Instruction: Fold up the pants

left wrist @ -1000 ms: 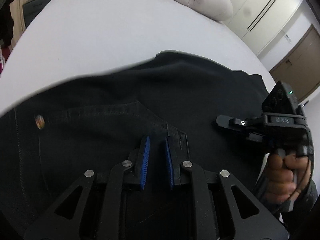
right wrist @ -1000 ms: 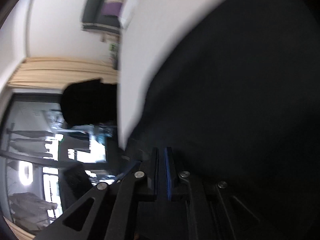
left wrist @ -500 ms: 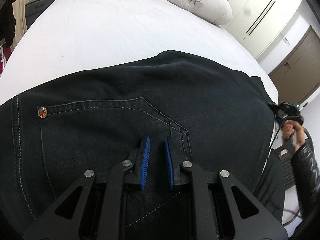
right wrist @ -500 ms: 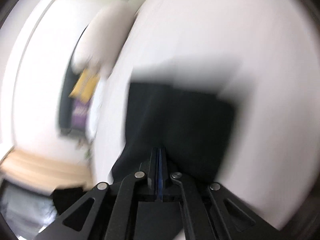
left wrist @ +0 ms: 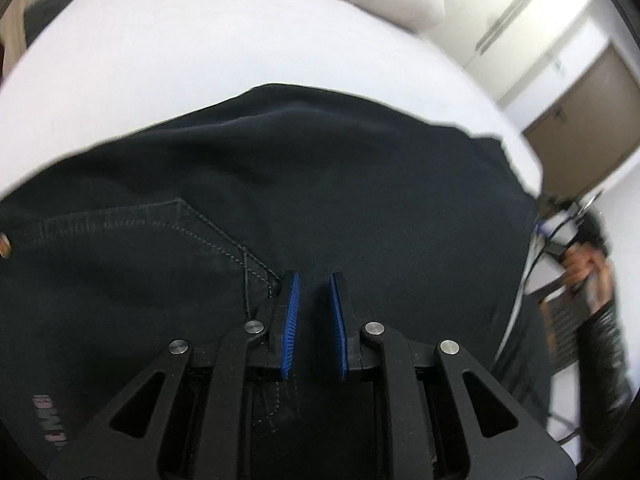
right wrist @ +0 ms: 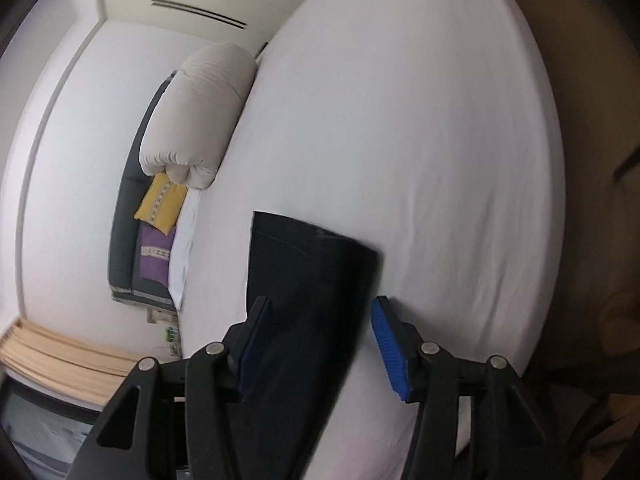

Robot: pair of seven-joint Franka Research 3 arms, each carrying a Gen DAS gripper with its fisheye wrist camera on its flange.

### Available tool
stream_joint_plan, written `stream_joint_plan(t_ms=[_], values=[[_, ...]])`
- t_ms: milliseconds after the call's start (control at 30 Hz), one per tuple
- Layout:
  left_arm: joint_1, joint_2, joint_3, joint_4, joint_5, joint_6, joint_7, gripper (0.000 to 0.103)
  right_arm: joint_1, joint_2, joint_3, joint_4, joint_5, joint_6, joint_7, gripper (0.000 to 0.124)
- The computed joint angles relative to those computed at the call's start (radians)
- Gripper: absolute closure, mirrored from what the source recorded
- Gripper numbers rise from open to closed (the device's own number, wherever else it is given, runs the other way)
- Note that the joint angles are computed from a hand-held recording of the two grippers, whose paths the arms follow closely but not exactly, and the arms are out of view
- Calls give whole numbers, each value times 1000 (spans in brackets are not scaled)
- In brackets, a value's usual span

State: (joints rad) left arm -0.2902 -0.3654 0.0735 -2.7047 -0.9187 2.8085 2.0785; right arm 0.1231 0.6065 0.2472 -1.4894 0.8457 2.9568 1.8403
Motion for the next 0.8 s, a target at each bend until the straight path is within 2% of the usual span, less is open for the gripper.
stream_joint_plan(t_ms=[33, 67, 133, 167, 233, 333, 400, 433, 467, 533, 567, 600, 667, 800], values=[[3, -2, 3, 1, 2, -10, -2, 88, -53, -34, 48, -56, 100, 9, -90, 69], [7, -2, -1, 2, 11, -12, -6, 88, -103, -33, 113, -76, 129, 42, -148, 70], [9, -1, -13, -4, 24, 3, -16, 88, -193, -16, 234, -67, 260, 74, -309, 70], [7, -2, -16, -7, 27, 13, -21, 88, -233, -27, 267, -84, 381, 61, -413, 70], [-1, -9, -12, -13, 30, 16, -28, 88, -252, -1, 300, -53, 468, 57, -522, 72], [-19, -13, 19, -17, -7, 8, 2, 88, -260, 28, 302, -17, 573, 26, -623, 73], [-31, 11, 20, 2, -44, 13, 18, 88, -258, 28, 287, -14, 605, 1, -653, 75], [-26, 8, 23, 0, -53, 8, 32, 88, -243, 43, 270, 7, 571, -5, -619, 77], [-21, 8, 22, -2, -60, 5, 41, 88, -241, 31, 256, -6, 607, -16, -650, 84], [-11, 5, 17, -4, -72, 0, 55, 88, -220, 38, 216, 3, 591, -44, -618, 100], [-8, 5, 16, -5, -81, -2, 63, 88, -205, 39, 195, 3, 579, -53, -591, 113], [-4, 4, 14, -5, -88, -5, 68, 88, -199, 39, 183, -1, 589, -61, -588, 117], [1, 7, 13, -2, -108, -12, 83, 88, -195, 44, 179, 6, 649, -66, -640, 118], [17, 13, 4, -1, -146, -20, 118, 88, -119, 34, 95, 14, 584, -59, -576, 118]])
